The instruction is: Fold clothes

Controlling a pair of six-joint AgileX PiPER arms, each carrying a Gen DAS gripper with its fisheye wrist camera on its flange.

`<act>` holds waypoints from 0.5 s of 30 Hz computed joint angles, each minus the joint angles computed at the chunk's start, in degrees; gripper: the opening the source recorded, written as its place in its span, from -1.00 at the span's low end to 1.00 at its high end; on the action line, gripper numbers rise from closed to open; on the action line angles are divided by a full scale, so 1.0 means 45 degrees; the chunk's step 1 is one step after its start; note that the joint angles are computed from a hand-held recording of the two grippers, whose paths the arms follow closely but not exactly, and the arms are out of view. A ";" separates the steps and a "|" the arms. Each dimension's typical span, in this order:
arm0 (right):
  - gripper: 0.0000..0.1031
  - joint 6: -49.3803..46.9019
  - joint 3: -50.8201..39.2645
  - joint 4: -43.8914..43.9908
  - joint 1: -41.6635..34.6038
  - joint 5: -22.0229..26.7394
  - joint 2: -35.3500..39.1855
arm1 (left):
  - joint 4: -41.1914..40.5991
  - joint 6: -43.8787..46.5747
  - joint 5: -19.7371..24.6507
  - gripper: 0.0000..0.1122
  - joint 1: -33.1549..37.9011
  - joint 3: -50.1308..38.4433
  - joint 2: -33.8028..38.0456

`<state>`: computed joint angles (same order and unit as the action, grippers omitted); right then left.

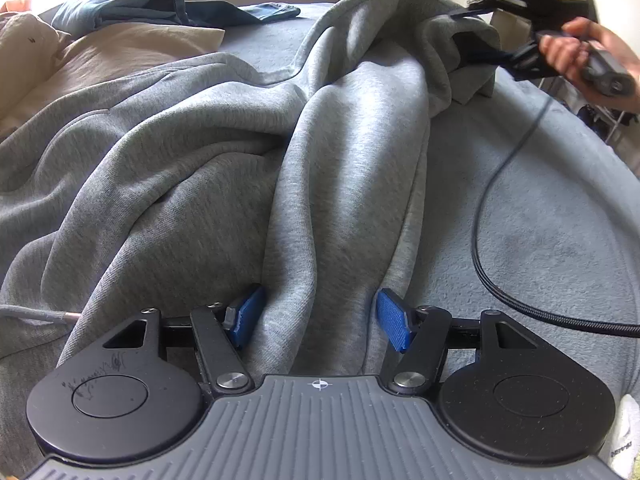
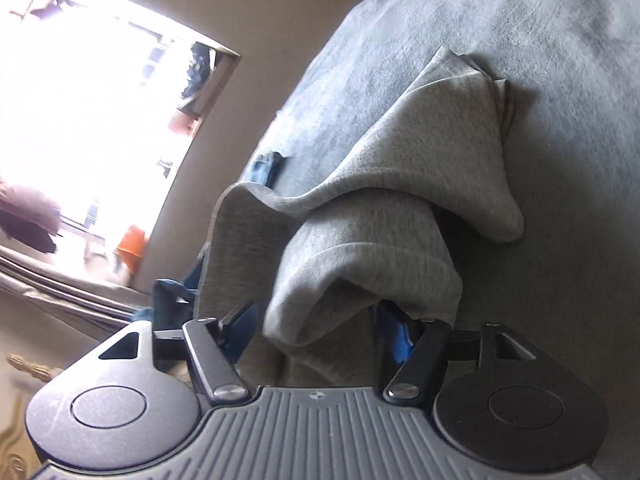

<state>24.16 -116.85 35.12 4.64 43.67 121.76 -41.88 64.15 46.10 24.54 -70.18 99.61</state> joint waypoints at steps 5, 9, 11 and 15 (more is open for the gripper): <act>-0.57 0.2104 -0.2098 -0.2186 0.0196 0.0422 0.1615 | 0.0258 -0.0236 -0.0033 0.11 -0.0032 0.0058 -0.0117; -0.91 0.1379 -0.0557 -0.2945 0.0226 -0.0919 0.0792 | 0.0424 -0.0397 0.0271 0.12 0.0077 -0.0176 0.0020; -0.91 0.0421 0.0422 -0.2984 0.0201 -0.1565 -0.0208 | 0.0479 -0.0458 0.0509 0.12 0.0153 -0.0352 0.0129; -0.91 -0.0376 -0.0147 -0.3697 -0.0204 -0.0780 -0.1514 | 0.0326 -0.0472 0.2079 0.13 0.0684 -0.1403 0.0749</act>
